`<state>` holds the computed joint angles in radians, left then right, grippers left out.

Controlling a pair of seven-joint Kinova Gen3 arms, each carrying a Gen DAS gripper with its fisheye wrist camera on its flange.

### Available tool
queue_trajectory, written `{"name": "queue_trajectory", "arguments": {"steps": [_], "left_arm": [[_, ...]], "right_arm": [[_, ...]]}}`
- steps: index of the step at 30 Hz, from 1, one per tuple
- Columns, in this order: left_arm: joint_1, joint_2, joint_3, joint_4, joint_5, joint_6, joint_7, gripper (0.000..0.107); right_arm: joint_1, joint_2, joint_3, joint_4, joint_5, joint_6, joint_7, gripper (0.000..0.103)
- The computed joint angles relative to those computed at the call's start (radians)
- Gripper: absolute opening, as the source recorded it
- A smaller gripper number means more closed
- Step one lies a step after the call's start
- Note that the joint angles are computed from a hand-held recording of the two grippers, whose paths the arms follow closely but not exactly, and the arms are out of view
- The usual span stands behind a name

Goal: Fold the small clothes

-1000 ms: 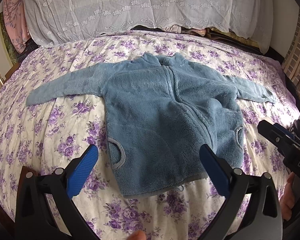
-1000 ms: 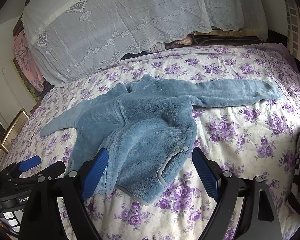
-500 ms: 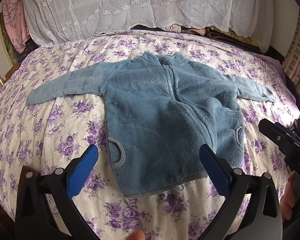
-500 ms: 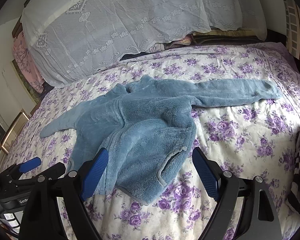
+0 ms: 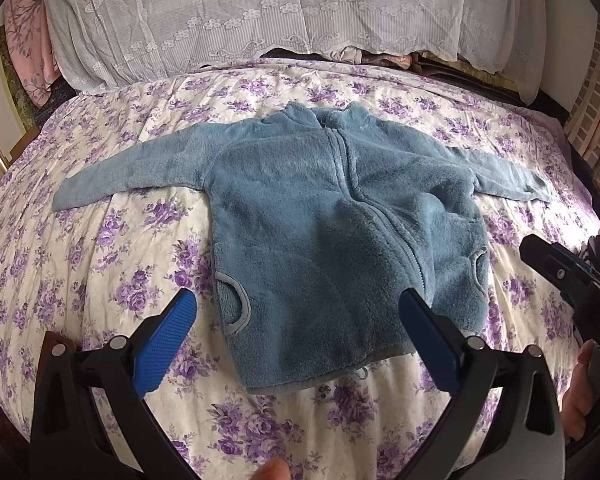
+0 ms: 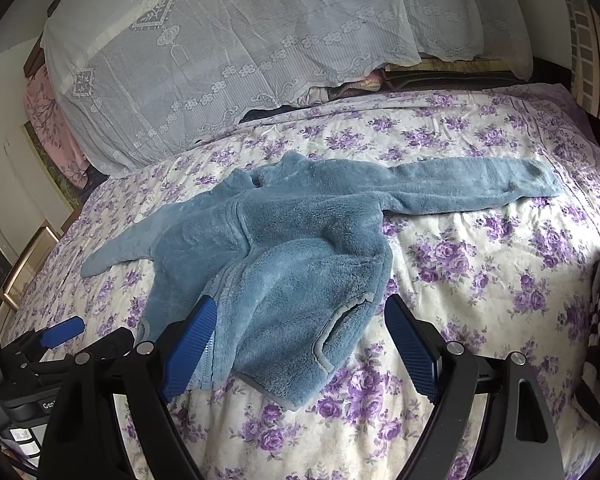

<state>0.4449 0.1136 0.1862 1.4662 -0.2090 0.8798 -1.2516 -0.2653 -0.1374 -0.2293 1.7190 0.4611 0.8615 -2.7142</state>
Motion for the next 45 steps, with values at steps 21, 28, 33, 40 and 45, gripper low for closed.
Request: {"name": "queue_trajectory", "arguments": {"steps": [21,28,33,40,45], "left_arm": [[-0.048,-0.002,0.043,0.013,0.014,0.012,-0.018,0.098],[-0.372,0.051,0.233,0.013,0.212,0.060,-0.175,0.098],[-0.604,0.163,0.359,0.019,0.416,0.118,-0.244,0.098],[-0.909,0.242,0.595,0.101,0.700,0.107,-0.506,0.098],[-0.836,0.237,0.451,0.114,0.844,0.151,-0.618,0.098]], "right_arm": [[-0.092,-0.007,0.089,0.013,-0.002,-0.007,-0.002,0.087],[-0.315,-0.049,0.410,0.141,-0.191,-0.126,0.117,0.087],[-0.478,-0.098,0.642,0.321,-0.394,-0.329,0.140,0.086],[-0.512,-0.067,0.715,0.370,-0.675,-0.499,0.407,0.066],[-0.490,0.018,0.733,0.323,-0.878,-0.482,0.602,0.062]]}}
